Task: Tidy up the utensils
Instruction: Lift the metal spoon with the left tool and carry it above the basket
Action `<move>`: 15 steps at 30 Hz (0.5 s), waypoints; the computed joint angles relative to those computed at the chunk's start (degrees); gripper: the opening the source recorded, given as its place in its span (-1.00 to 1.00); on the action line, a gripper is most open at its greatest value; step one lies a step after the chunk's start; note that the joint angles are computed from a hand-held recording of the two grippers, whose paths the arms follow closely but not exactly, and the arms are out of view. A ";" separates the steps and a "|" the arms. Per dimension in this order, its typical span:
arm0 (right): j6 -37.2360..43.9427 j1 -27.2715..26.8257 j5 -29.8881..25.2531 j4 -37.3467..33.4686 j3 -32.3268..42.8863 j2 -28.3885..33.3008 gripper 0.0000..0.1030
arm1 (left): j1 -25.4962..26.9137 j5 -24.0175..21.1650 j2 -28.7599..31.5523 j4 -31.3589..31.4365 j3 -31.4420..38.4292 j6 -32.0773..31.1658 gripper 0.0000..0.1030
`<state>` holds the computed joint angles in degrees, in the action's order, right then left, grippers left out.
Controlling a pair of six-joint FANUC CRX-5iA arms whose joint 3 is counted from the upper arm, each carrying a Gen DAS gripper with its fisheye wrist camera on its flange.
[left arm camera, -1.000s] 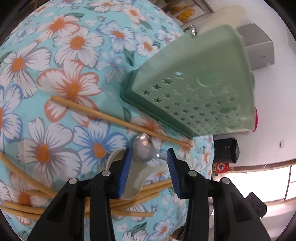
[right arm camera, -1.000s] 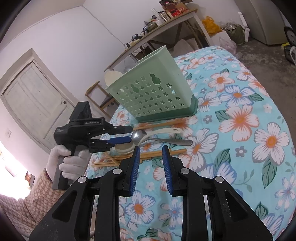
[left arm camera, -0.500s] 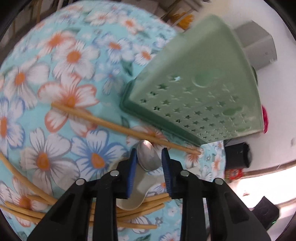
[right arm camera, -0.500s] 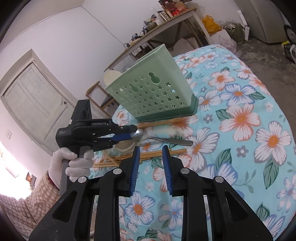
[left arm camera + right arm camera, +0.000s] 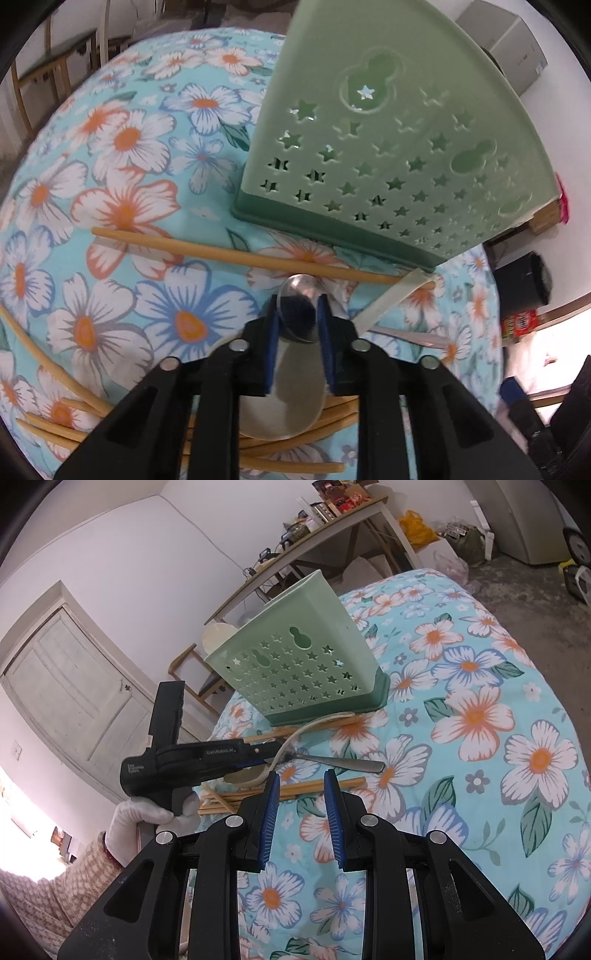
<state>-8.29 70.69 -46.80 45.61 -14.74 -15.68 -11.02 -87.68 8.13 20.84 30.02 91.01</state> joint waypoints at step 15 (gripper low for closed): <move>-0.61 0.73 -1.86 0.71 0.24 -0.03 -0.50 | 0.13 13.79 -9.45 0.46 -6.65 -7.15 -0.92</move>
